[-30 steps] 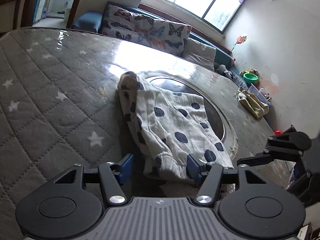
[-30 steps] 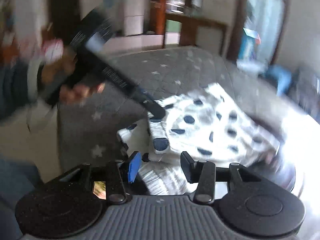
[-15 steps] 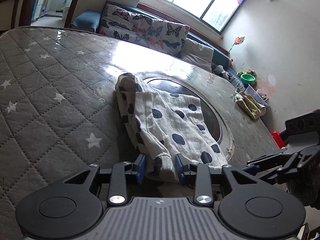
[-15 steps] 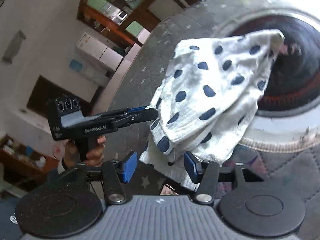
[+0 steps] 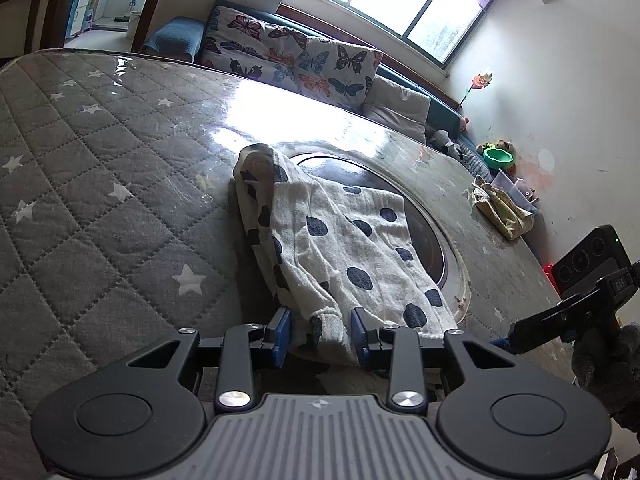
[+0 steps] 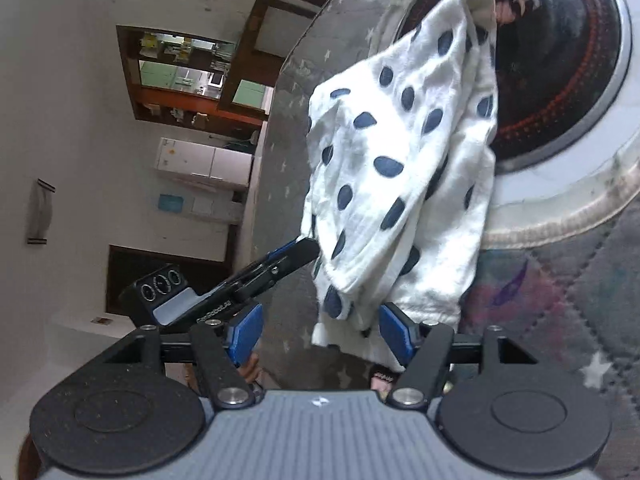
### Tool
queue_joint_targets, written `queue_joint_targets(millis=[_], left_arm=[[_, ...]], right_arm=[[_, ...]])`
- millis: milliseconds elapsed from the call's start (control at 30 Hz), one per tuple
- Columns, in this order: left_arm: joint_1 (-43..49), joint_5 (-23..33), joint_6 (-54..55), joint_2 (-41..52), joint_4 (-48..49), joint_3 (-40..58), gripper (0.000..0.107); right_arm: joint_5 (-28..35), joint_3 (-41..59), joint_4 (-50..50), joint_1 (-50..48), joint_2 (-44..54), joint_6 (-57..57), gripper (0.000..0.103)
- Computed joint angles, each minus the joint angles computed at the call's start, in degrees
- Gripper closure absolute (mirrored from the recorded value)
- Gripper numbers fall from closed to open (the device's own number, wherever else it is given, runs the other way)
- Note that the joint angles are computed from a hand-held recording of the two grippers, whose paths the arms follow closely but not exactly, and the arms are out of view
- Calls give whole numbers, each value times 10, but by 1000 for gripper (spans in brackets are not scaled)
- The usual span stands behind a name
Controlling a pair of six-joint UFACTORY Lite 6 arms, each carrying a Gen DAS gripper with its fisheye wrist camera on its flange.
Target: Fold clothes
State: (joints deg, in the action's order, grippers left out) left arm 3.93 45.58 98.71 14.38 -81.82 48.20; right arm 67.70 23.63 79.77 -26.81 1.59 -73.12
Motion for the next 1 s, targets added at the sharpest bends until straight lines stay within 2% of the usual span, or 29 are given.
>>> queue_joint_targets(millis=[67, 300, 400, 467, 567, 867, 1000], left_arm=[[1, 2, 2, 2, 0, 1, 76], [2, 2, 2, 10, 1, 4, 76], [2, 1, -3, 14, 3, 8, 76], [2, 1, -4, 16, 3, 10, 76], [4, 3, -4, 16, 2, 11, 76], [12, 15, -12, -2, 4, 1, 74], [11, 14, -17, -6, 3, 1, 66]], right_arm=[[-9, 0, 6, 11, 2, 6, 37], [-40, 5, 69, 55, 28, 3, 39], [-59, 5, 86, 76, 24, -5, 51], [-68, 2, 85, 78, 13, -11, 72], [-75, -2, 79, 76, -6, -18, 85], [-48, 3, 65, 50, -42, -15, 88], [-38, 7, 64, 39, -38, -17, 88]])
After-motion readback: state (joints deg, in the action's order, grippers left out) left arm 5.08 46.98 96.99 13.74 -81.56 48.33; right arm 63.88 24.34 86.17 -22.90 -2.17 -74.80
